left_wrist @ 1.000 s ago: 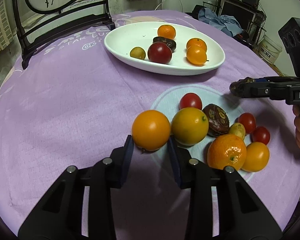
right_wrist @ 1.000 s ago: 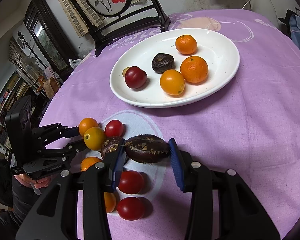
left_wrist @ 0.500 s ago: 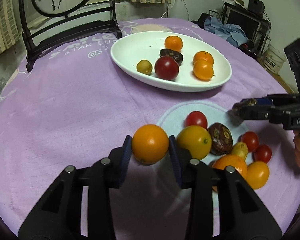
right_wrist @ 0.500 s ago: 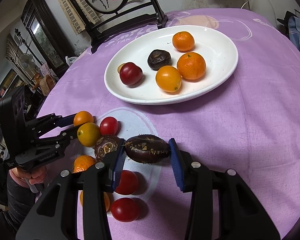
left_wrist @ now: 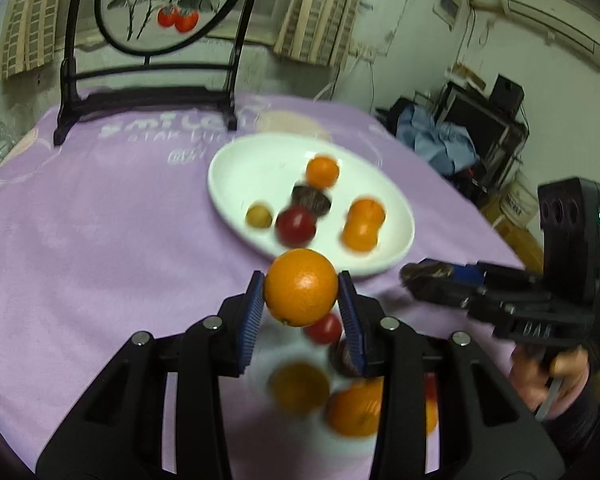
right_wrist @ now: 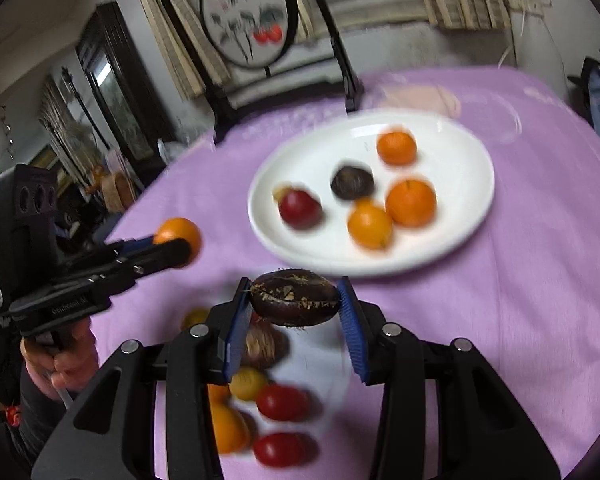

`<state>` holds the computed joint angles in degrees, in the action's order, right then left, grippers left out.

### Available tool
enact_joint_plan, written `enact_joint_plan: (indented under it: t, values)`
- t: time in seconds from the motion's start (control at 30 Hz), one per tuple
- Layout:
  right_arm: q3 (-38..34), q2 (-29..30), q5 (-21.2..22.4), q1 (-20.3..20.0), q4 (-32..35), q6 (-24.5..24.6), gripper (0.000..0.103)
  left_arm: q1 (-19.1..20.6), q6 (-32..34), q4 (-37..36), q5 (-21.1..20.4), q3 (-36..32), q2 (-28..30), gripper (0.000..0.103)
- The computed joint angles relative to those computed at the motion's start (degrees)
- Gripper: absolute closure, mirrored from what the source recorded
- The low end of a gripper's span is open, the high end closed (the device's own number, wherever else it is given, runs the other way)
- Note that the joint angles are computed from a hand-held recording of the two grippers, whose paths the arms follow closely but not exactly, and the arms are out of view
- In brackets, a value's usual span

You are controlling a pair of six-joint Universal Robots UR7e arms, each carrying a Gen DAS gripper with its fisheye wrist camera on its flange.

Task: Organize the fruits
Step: 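Carry both fruits onto the white oval plate and release them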

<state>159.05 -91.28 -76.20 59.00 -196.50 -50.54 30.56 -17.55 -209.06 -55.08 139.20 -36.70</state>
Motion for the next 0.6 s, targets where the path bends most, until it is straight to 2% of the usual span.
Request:
enact_joint_plan:
  t: [0.1,0.23,0.37,0.53,0.57,0.6]
  values:
    - [-2.01,4.25,1.01,1.44,-7.15,3.36,0.059,0.91,-0.25,3.06,1.87,-5.13,0.9,0.065]
    - [-6.96,10.63,-3.42,4.34,-14.1,8.02,0.059,4.32,1.23,10.1,4.53,-13.89,3.37,0.065]
    - [-10.97,13.15,-5.75,4.51,-13.03,9.6,0.06,7.34,0.61,16.8,5.75,-19.69,5.42,0.065]
    - [-13.84,15.02,-6.5,5.48,-12.44,9.16,0.059,8.61,-0.3,21.6,7.36,-22.41,6.18,0.065]
    - [-14.45,15.45,-6.66,5.74,-11.96,9.12,0.059,8.64,-1.05,22.66,7.81,-22.61,6.1,0.062]
    - [-14.79,15.73,-7.1,6.0,-11.73,9.09,0.054,8.57,-1.73,23.52,8.01,-22.49,5.8,0.041]
